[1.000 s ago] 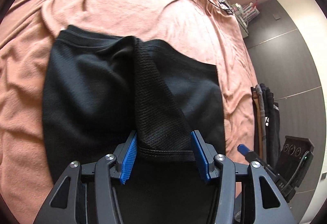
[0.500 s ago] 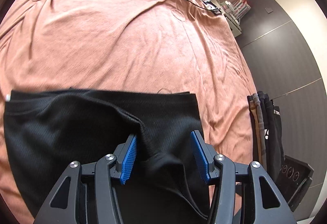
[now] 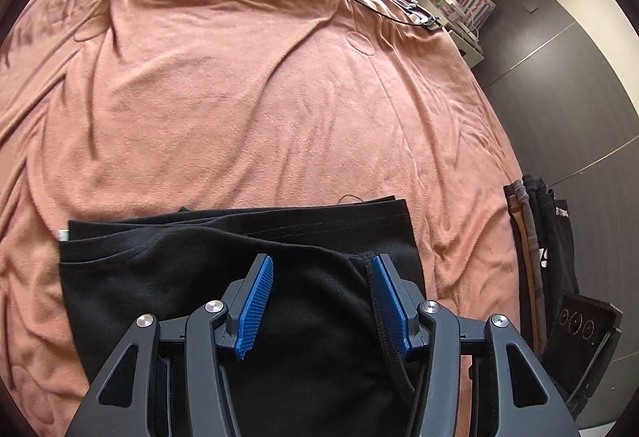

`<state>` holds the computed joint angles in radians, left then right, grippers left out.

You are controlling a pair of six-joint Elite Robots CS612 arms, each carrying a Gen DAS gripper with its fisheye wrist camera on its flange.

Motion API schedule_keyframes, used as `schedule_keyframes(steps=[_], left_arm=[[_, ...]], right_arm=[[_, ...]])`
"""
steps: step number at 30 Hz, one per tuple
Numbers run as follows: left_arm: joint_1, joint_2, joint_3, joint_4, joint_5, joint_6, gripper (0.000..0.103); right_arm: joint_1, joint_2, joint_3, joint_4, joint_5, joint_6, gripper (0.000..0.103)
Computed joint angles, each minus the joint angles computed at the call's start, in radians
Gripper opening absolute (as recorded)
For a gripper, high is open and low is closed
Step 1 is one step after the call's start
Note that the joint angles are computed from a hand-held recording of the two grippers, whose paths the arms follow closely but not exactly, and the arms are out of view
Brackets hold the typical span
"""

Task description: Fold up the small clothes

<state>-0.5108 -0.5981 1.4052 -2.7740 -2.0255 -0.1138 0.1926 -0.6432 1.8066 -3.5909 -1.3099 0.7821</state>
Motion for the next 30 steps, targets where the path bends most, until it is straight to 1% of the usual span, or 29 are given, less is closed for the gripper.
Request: schedule_keyframes(steps=[4,7,11,17,22,25,27,30], left_arm=[[0.023,-0.015,0.02,-0.005,0.027,-0.003,0.053],[0.038,-0.024,0.031,-0.007,0.049,-0.002,0.053],[0.061,-0.03,0.044,-0.013,0.058,-0.011,0.053],[0.09,-0.028,0.055,-0.018,0.067,-0.027,0.053],[0.107,-0.018,0.054,-0.015,0.056,-0.04,0.053],[0.116,-0.006,0.047,-0.006,0.034,-0.045,0.053],[0.12,0.001,0.041,0.002,0.021,-0.051,0.051],[0.124,0.013,0.031,0.018,0.002,-0.051,0.048]], right_arm=[[-0.017,0.018,-0.021,0.001,0.051,0.01,0.064],[-0.022,0.025,-0.036,0.016,0.058,-0.002,0.064],[-0.024,0.038,-0.072,0.055,0.06,-0.017,0.064],[-0.035,0.06,-0.121,0.073,0.108,-0.045,0.064],[-0.045,0.081,-0.159,0.093,0.148,-0.057,0.064],[-0.046,0.086,-0.177,0.108,0.144,-0.075,0.064],[-0.043,0.088,-0.188,0.118,0.129,-0.087,0.064],[-0.043,0.09,-0.201,0.148,0.13,-0.099,0.064]])
